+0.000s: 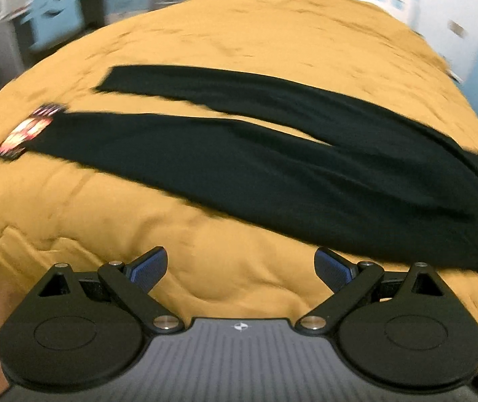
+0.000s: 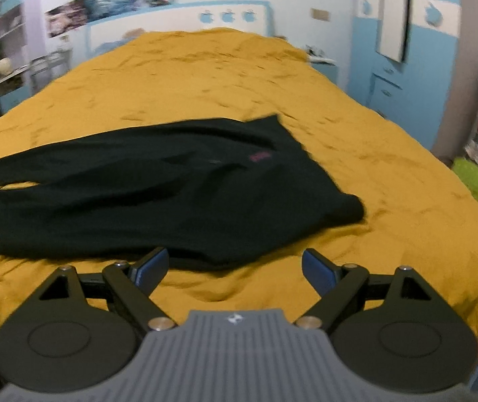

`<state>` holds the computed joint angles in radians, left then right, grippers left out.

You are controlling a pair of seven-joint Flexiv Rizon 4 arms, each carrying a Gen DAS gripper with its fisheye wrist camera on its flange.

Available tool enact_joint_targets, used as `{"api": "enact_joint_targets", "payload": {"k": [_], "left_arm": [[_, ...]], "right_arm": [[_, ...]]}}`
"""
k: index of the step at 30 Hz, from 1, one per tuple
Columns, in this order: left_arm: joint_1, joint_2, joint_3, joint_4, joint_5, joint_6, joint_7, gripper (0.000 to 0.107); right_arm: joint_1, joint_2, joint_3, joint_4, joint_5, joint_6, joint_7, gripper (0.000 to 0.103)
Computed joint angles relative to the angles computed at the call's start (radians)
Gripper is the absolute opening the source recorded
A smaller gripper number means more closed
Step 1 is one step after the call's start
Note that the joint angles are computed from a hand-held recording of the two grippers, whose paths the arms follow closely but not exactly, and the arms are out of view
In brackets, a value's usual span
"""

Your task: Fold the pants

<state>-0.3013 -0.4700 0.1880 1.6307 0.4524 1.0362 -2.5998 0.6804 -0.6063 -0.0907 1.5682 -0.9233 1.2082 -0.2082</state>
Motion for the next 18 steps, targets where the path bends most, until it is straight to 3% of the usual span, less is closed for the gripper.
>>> {"api": "enact_joint_targets", "payload": {"k": [2,5,8,11,13,15,18], "left_arm": [[0.032,0.001,0.014,0.022,-0.024,0.027,-0.035,0.103],[0.146,0.009,-0.021,0.14,-0.143,0.228,-0.031,0.103],[0.216,0.001,-0.031,0.239,-0.253,0.431,-0.04,0.103],[0.219,-0.034,0.016,0.272,-0.298,0.58,-0.083,0.103],[0.289,-0.057,-0.039,0.295,-0.339,0.676,-0.076,0.103],[0.404,-0.08,-0.149,0.32,-0.366,0.759,-0.068,0.103],[0.522,-0.118,-0.27,0.328,-0.392,0.819,-0.058,0.103]], "right_arm": [[-0.057,-0.03,0.058,-0.036,0.119,-0.024,-0.046,0.083],[-0.138,-0.079,0.131,-0.073,0.308,0.068,-0.081,0.083],[-0.156,-0.116,0.127,-0.094,0.405,0.149,-0.063,0.082],[-0.153,-0.146,0.113,-0.12,0.474,0.19,-0.055,0.082],[-0.151,-0.167,0.11,-0.148,0.52,0.197,-0.051,0.082],[-0.144,-0.183,0.104,-0.175,0.557,0.2,-0.047,0.083],[-0.125,-0.192,0.079,-0.186,0.59,0.222,-0.035,0.082]]}}
